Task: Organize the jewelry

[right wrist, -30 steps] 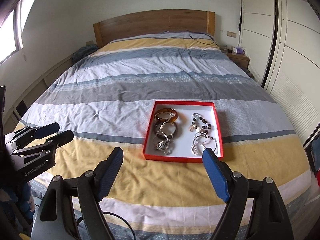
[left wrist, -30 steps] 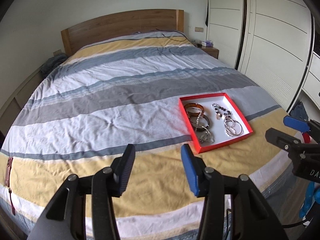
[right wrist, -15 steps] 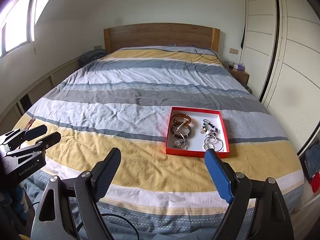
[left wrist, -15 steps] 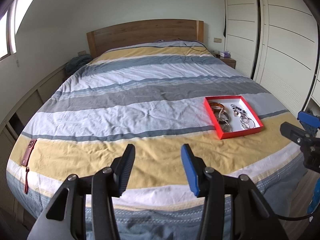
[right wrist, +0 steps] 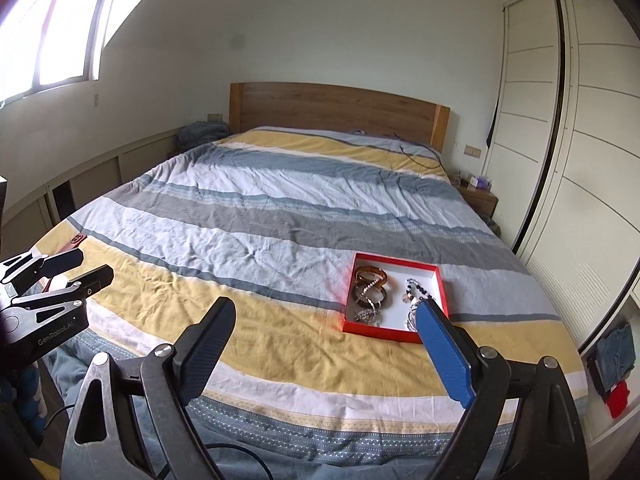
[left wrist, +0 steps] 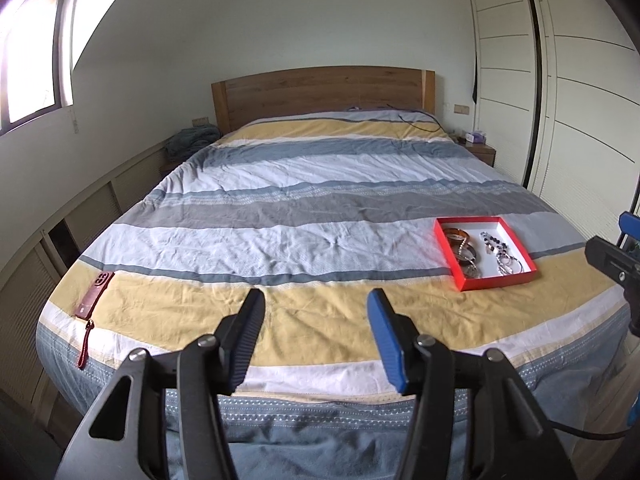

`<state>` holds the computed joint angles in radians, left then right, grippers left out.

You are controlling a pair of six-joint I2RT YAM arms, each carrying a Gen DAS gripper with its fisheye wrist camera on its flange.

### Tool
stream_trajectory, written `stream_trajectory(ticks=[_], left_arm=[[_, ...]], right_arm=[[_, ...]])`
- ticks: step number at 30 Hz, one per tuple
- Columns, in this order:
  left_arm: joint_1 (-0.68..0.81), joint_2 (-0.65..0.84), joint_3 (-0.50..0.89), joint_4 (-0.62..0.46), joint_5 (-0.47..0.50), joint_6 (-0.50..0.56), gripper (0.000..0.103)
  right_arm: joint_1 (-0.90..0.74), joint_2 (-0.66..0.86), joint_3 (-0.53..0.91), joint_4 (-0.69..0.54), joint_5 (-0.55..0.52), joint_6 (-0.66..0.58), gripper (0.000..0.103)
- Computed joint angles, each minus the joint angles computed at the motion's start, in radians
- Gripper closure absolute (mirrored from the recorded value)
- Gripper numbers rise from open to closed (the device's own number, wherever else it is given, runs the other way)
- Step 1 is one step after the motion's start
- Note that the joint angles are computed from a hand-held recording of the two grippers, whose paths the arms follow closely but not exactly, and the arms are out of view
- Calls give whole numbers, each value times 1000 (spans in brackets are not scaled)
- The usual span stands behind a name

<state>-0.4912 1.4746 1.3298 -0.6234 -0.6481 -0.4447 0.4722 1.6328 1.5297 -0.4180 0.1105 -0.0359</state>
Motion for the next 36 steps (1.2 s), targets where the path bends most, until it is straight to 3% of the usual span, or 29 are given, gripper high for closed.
stream_trajectory(ticks=[15,36], left_arm=[[-25,-20,-12,0,-34,-17,50],[8,5,-51,60,24,18,50]], right_arm=[[3,-70,-76,82,8,-32,10],[-20,-11,-59,72,-16,-29,10]])
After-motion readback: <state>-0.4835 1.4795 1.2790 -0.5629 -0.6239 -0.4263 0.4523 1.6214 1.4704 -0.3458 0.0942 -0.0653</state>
